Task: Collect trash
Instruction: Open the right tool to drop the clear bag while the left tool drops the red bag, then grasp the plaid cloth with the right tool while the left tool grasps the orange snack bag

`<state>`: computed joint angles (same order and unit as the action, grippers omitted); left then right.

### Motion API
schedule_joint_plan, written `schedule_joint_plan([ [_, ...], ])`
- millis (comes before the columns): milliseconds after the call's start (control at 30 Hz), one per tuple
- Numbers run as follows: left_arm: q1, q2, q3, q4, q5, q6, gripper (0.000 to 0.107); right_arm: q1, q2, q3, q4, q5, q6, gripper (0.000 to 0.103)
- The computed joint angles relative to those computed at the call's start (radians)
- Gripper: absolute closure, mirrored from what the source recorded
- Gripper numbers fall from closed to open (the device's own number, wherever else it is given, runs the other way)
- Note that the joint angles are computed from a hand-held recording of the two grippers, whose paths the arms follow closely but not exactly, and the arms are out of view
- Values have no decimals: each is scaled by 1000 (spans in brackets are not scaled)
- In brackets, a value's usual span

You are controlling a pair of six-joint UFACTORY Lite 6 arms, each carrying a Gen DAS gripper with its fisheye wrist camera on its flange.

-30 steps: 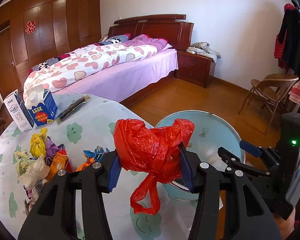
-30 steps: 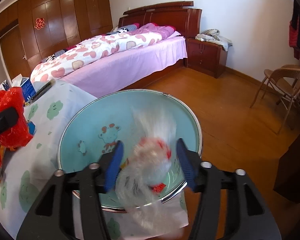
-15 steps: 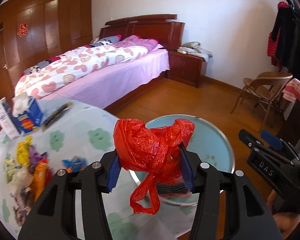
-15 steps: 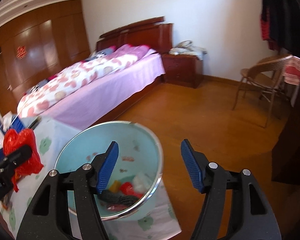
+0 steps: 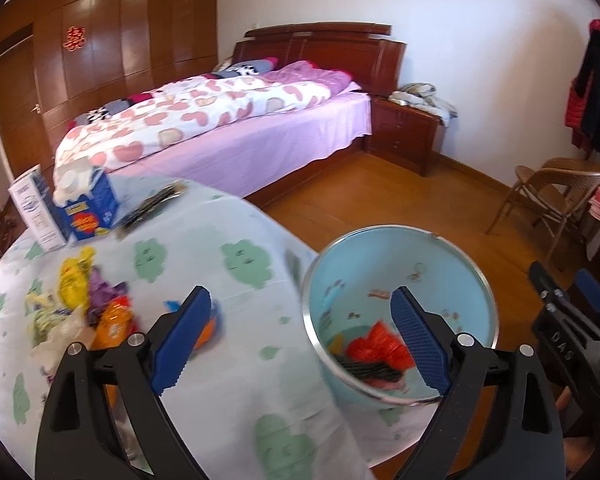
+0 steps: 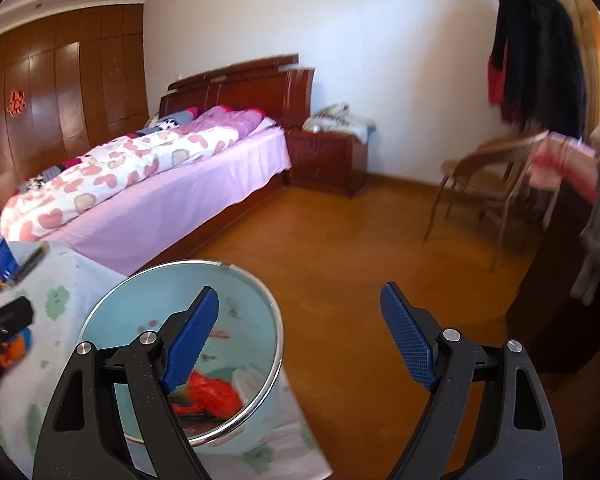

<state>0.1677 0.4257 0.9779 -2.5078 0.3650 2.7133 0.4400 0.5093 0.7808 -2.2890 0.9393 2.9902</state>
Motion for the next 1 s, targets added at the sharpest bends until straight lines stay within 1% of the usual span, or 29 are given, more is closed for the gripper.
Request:
schedule_joint_plan([
  [33,15,-13,-16,-10,1,16,15,8,2,-5,-11,10,18,21],
  [100,37,-27,-29,1,3,14,14,3,-6,-10,-55,-25,23,21],
  [167,61,-46,-46,4,0,23,12,14,-15,4,-61,-70,-25,21],
  [267,97,-68,-66,6,-3,37,10,30,-38,4,-80,-108,-73,21],
  [333,122,-79,-71,38,-8,9,10,51,-41,13,-73,-124,-96,21],
  [467,186,-101,-85,134,-2,-67,10,87,-51,31,-57,-154,-126,21],
  [600,264,-114,-100,229,24,-120,10,149,-55,48,-32,-151,-153,21],
  [700,348,-112,-93,361,47,-223,10,180,-63,53,-43,-164,-145,22],
  [733,390,-108,-87,413,60,-259,10,190,-64,58,-46,-171,-147,22],
  [800,440,-103,-81,466,77,-290,10,221,-57,71,-36,-169,-168,22],
  [900,532,-78,-57,536,99,-314,10,263,-40,104,-28,-186,-194,26],
  [1000,637,-18,5,617,119,-354,10,297,-21,138,-28,-212,-201,27],
])
